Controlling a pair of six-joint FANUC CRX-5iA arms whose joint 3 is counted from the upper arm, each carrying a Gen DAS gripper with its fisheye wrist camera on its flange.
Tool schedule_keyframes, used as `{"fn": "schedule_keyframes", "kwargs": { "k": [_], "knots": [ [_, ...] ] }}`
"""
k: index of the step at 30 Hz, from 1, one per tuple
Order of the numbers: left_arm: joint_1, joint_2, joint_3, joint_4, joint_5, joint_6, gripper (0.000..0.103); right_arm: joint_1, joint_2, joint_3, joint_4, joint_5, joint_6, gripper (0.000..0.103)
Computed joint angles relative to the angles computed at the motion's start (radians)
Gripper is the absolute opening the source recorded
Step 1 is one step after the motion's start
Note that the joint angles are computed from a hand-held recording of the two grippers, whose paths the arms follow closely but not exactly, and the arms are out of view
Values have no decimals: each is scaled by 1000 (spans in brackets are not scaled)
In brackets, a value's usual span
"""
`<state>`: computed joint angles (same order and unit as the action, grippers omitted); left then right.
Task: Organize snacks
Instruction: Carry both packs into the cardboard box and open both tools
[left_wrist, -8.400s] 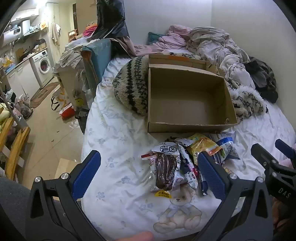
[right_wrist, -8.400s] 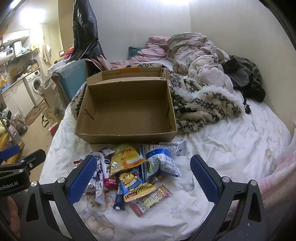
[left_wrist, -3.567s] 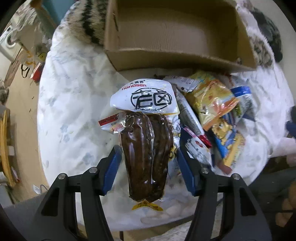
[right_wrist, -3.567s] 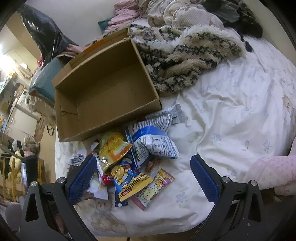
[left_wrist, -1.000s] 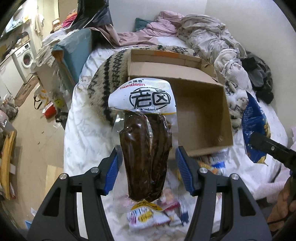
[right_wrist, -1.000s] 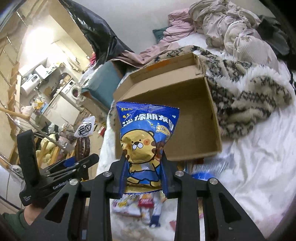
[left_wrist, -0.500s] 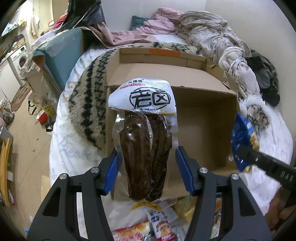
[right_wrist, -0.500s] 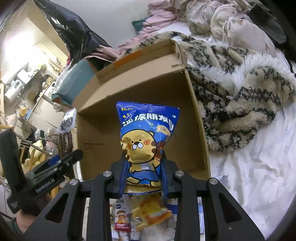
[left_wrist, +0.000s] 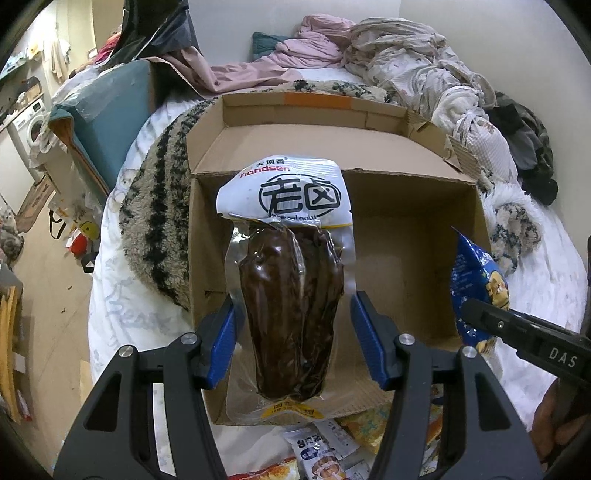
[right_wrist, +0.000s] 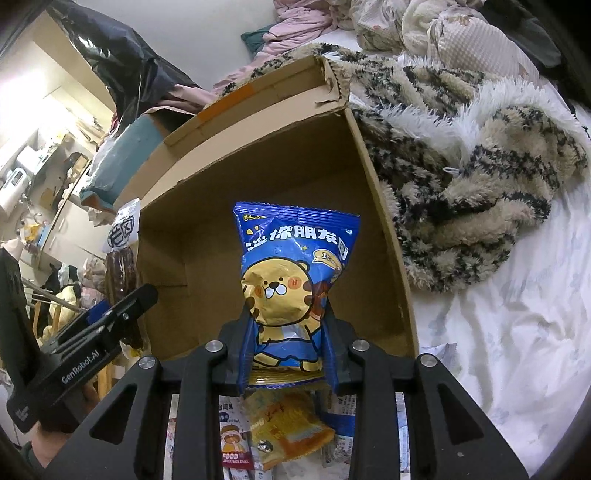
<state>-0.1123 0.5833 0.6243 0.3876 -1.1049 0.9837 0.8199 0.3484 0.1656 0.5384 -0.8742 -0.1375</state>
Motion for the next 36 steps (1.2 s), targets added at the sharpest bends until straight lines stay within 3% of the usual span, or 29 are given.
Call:
{"fn": "schedule_keyframes", "kwargs": {
  "k": [5,8,10,13,16,26,31,36],
  "knots": [
    [-1,5,3,4,5,6,59,-5,17,24,-12,6,22,35],
    [-8,10,20,-30,-6,17,62,-7,18,26,-17,3,23,42],
    [-13,2,13,-49,6,13,72,-6,17,28,-21,-11,23,61],
    [-14,-22,-23,-41,41,1,88,-5,7,13,-10,-18,-10,70],
    [-11,-34,-40,-29,51,-10,89,-5,-4,-3,-5,-18,-30,74],
    [11,-55,-65,-8,47,-20,89,6,-4,9,16,-17,-13,75],
    [40,-102,-120,18,95,-30,89,20,-18,-1,41,-22,-32,75],
    [61,-138,-151,4,85,-46,89,46,-31,3,55,-81,-9,75]
  ]
}}
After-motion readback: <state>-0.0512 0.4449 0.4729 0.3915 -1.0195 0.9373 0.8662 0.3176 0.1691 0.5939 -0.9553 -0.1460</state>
